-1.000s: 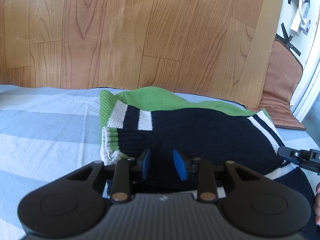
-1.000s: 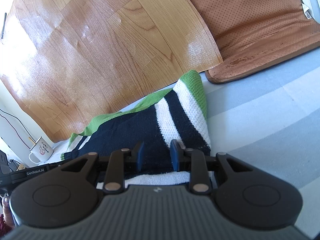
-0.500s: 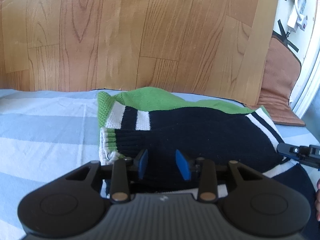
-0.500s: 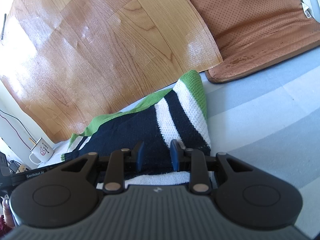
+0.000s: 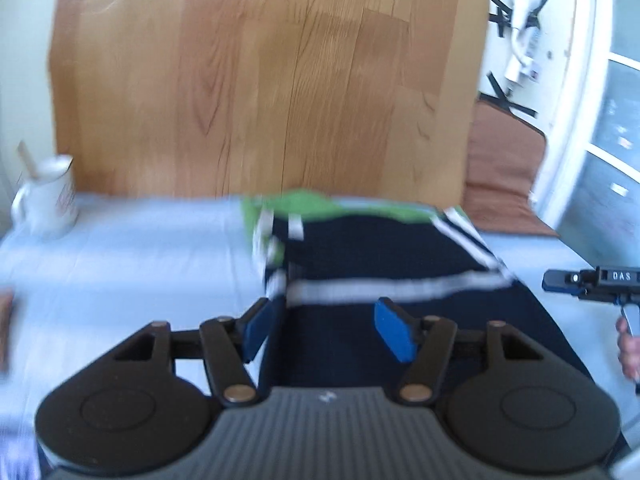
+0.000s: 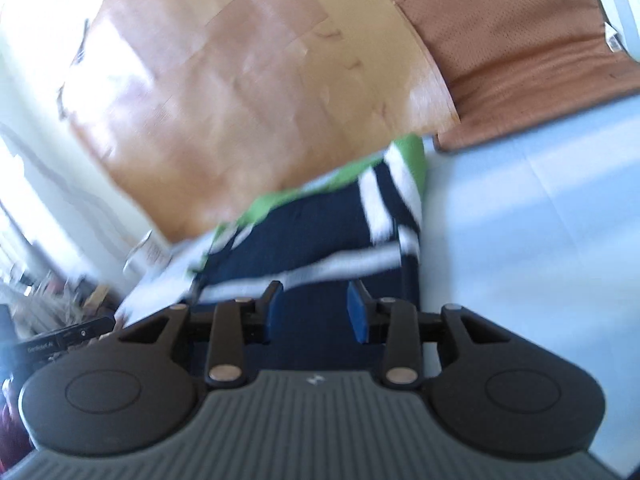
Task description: Fold small clothes
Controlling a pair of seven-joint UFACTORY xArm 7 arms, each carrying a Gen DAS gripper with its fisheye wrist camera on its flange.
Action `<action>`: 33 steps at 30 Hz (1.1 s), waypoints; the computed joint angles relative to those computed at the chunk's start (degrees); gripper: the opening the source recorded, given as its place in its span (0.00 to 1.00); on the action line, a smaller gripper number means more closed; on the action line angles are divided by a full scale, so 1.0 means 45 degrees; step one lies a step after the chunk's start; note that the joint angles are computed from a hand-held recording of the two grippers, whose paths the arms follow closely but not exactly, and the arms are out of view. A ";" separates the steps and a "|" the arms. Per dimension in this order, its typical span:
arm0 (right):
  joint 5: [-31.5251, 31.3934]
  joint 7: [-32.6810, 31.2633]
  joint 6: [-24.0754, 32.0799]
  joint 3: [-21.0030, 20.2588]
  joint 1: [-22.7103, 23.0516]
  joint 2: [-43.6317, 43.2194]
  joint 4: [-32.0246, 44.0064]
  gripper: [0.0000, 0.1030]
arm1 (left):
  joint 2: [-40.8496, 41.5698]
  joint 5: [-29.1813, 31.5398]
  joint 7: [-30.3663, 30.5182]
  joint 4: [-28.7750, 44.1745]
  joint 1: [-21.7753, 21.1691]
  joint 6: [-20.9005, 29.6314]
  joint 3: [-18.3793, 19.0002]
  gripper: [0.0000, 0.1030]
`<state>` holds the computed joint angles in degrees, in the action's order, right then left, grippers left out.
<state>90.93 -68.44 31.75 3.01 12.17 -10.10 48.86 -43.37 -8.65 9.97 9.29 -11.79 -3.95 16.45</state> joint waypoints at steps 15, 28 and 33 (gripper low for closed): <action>-0.2803 0.1764 0.1114 -0.1553 0.0317 -0.7013 -0.6685 0.43 | -0.8549 -0.2120 -0.0880 -0.3080 0.3270 1.0114 -0.1022 0.45; -0.1557 -0.0179 0.1351 -0.2504 0.1250 -0.7152 -0.6956 0.09 | -1.2059 -0.1580 -0.1920 -0.2961 0.6352 1.3277 -0.0047 0.09; 0.0055 -0.0905 0.2059 -0.2345 0.0786 -0.6330 -0.5883 0.09 | -0.9812 -0.2803 -0.1347 -0.2543 0.5178 1.0861 0.0329 0.09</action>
